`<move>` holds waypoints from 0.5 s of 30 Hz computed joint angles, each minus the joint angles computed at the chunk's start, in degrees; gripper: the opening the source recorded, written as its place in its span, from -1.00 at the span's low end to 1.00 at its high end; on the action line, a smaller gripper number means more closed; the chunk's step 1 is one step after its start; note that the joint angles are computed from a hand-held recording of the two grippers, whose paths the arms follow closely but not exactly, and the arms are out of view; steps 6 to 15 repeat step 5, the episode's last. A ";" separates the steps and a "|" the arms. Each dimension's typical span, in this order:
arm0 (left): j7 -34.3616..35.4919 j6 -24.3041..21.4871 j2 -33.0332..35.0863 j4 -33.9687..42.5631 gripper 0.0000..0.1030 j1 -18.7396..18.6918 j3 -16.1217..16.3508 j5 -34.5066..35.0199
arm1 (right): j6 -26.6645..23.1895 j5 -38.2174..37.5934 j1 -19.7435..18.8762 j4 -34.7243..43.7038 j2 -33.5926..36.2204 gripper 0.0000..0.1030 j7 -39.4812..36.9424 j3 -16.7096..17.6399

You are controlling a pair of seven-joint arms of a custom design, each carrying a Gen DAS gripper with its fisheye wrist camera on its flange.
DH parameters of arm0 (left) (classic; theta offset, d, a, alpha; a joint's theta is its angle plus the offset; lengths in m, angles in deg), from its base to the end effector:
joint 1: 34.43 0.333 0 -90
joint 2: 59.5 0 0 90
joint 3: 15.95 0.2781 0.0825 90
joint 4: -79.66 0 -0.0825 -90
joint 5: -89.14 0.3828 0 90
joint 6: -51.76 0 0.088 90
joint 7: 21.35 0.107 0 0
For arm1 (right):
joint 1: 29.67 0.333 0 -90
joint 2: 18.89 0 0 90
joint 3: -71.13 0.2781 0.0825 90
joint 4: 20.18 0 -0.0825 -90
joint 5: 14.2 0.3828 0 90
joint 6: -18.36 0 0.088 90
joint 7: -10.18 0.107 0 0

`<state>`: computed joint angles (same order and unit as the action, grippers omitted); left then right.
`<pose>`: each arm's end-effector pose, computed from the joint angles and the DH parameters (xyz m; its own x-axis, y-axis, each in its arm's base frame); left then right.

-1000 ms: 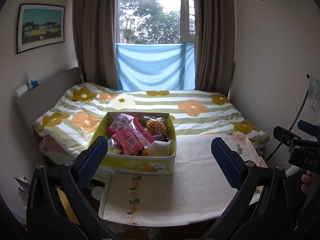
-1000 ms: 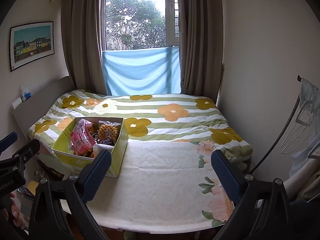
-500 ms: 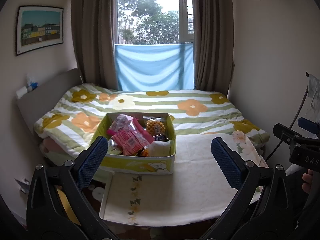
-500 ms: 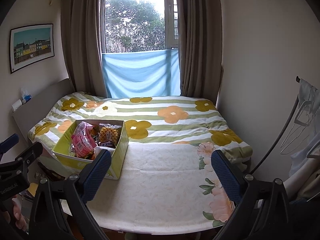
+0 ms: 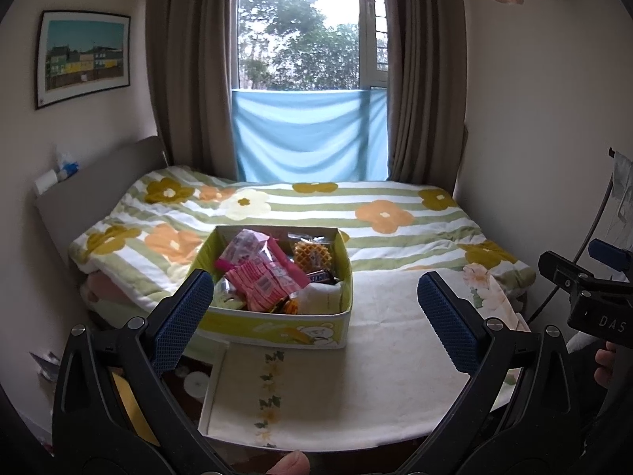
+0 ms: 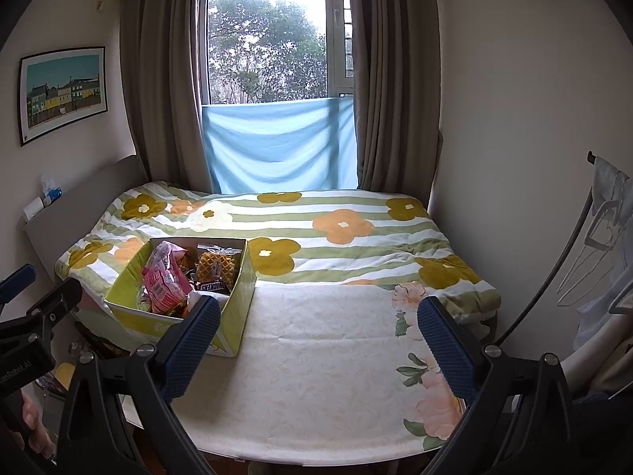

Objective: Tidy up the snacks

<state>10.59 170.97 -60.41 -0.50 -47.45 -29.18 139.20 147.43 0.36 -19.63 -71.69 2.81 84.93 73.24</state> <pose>0.5292 -0.2196 0.7570 0.3854 -0.9227 -0.0018 -0.4226 -0.1747 -0.8893 0.6451 0.1382 0.7643 0.4172 -0.9082 -0.0328 -0.4975 -0.1980 -0.8446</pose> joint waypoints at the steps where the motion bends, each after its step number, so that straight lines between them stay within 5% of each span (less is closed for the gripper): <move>1: 0.00 0.66 -0.26 -0.42 0.99 0.15 0.18 -0.46 | -0.79 -0.15 0.06 1.64 1.05 0.93 0.24 -0.01; 15: -0.33 1.38 -0.48 -1.02 0.99 0.71 0.30 -0.66 | -1.23 -0.55 0.51 2.22 1.55 0.93 0.85 0.03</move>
